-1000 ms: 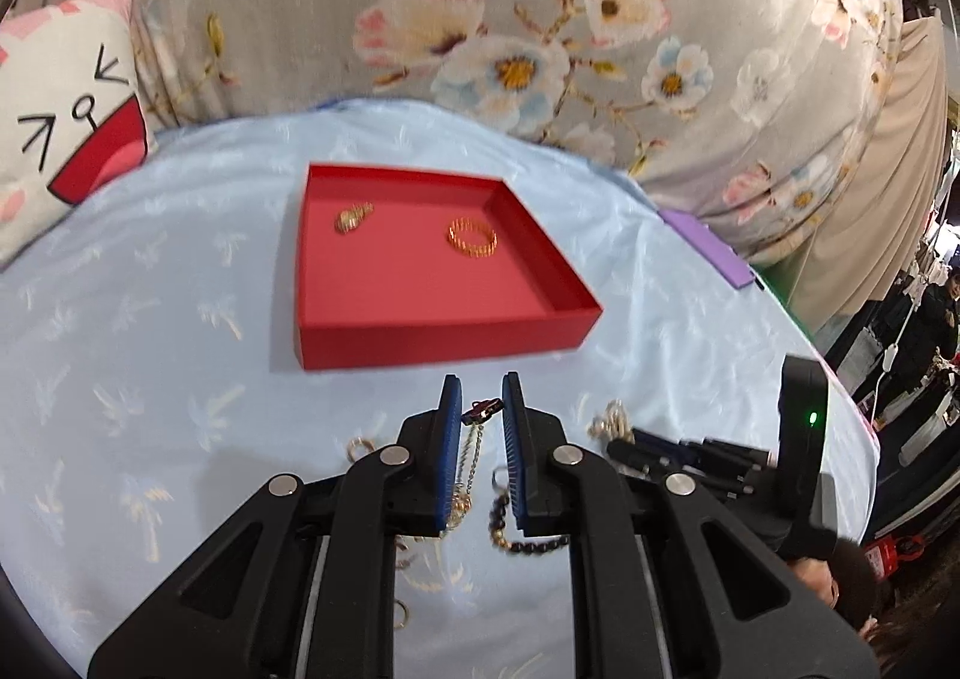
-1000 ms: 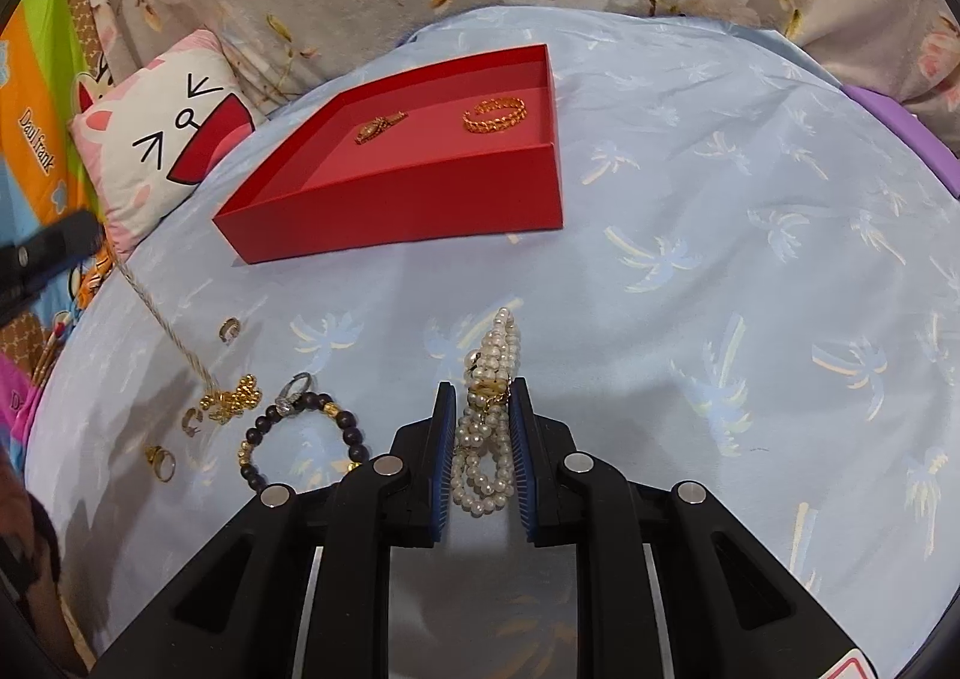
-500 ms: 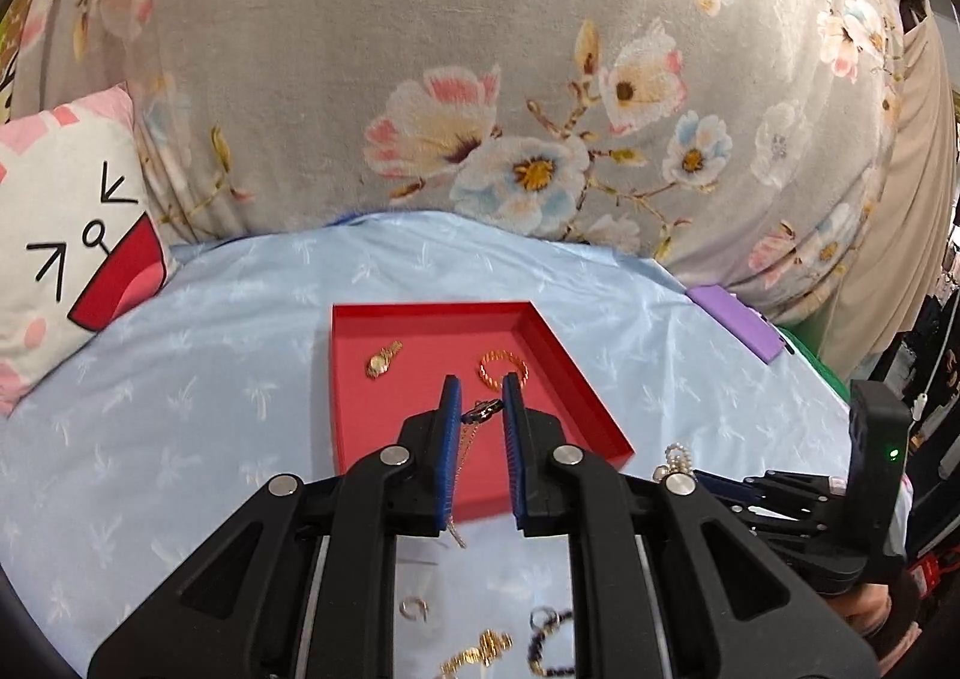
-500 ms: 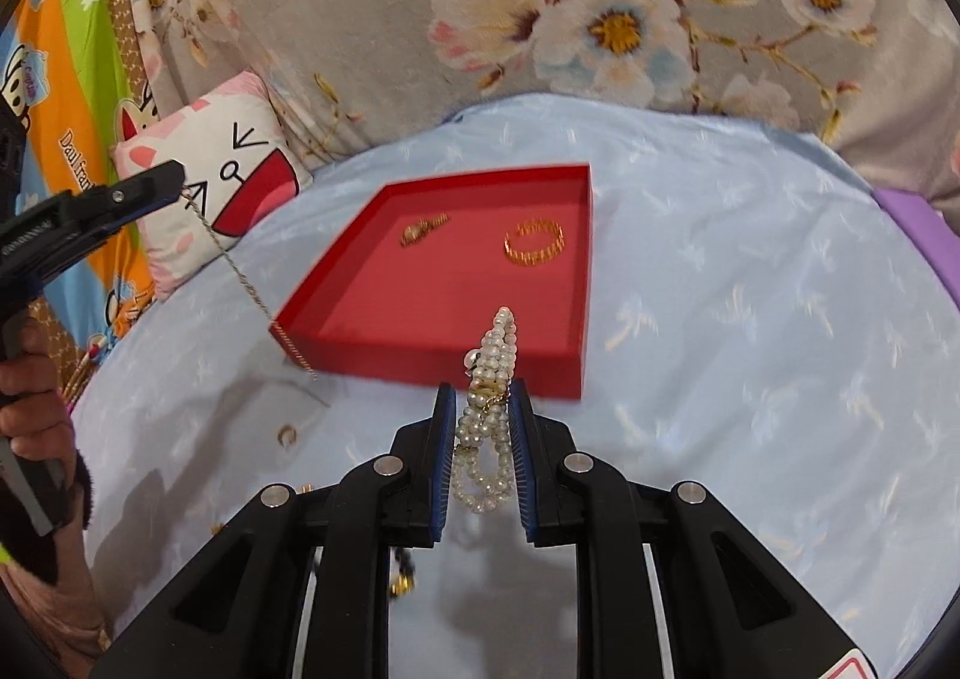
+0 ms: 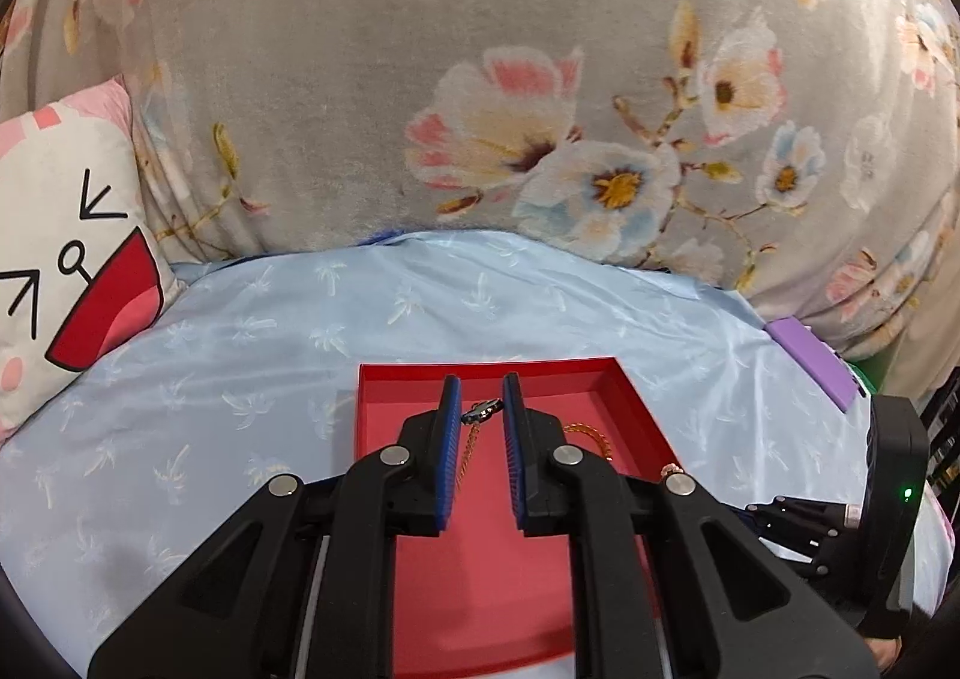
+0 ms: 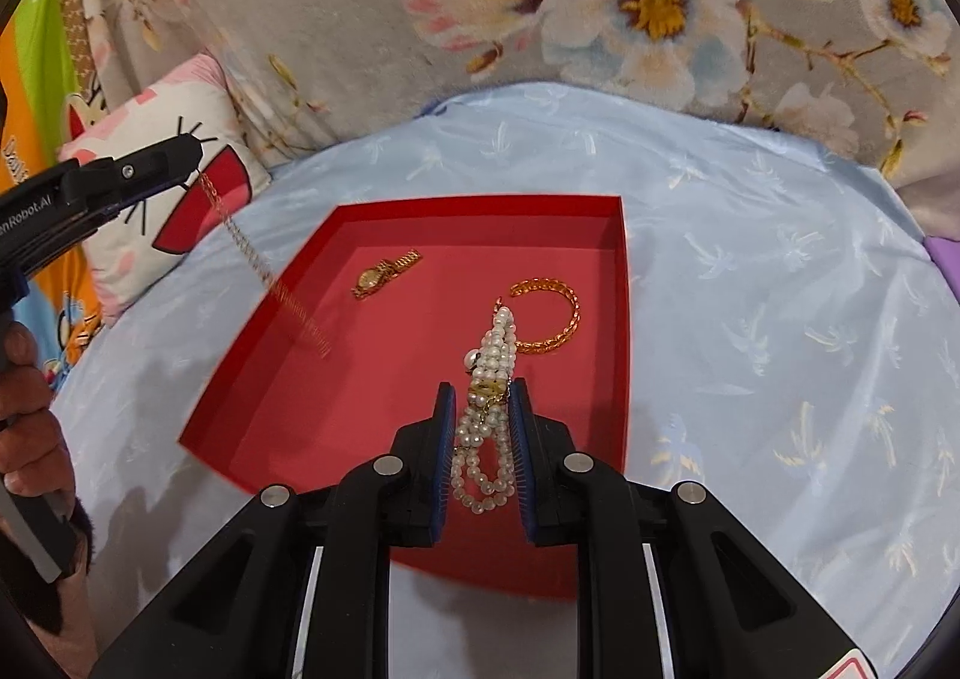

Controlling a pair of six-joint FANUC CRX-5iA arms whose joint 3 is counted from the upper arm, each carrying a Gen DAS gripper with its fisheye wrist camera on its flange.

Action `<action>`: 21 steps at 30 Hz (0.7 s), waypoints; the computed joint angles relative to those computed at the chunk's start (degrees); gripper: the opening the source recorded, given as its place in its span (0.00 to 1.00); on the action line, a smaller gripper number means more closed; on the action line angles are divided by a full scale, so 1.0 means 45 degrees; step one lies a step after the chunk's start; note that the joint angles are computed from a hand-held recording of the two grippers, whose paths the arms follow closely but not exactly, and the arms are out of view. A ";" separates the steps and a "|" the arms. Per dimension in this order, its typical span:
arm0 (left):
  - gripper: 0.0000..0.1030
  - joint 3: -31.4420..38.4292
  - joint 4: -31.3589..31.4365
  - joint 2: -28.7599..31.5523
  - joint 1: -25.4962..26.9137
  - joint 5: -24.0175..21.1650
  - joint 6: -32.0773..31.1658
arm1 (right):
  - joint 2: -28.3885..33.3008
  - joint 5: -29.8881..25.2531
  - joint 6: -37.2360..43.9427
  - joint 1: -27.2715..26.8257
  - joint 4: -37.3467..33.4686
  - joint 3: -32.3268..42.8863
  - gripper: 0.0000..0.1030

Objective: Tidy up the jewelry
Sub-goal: 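Lower the pearl strand and gold chain into the red box and open both grippers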

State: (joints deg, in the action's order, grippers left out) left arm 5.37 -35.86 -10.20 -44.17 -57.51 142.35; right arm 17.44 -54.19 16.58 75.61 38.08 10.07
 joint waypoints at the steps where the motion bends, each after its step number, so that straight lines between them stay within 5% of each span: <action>1: 0.13 -0.0036 0.0145 0.0080 0.0164 0.0097 -0.0063 | 0.0146 0.0049 0.0135 -0.0113 -0.0179 0.0138 0.16; 13: 0.15 -0.0454 0.1101 0.0837 0.1311 0.0633 -0.0184 | 0.0788 0.0229 0.0329 -0.0671 -0.0571 0.0442 0.19; 18: 0.41 -0.0527 0.0896 0.0707 0.1285 0.0340 0.0294 | 0.0482 0.0458 -0.0115 -0.0635 -0.0208 0.0023 0.23; 21: 0.42 -0.0660 0.0612 0.0377 0.1073 0.0092 0.0465 | 0.0065 0.0635 -0.0456 -0.0474 0.0002 -0.0459 0.23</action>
State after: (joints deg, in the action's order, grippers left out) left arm 2.40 -33.11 -8.50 -39.34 -57.09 144.44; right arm 17.73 -51.33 14.53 73.48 38.09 8.00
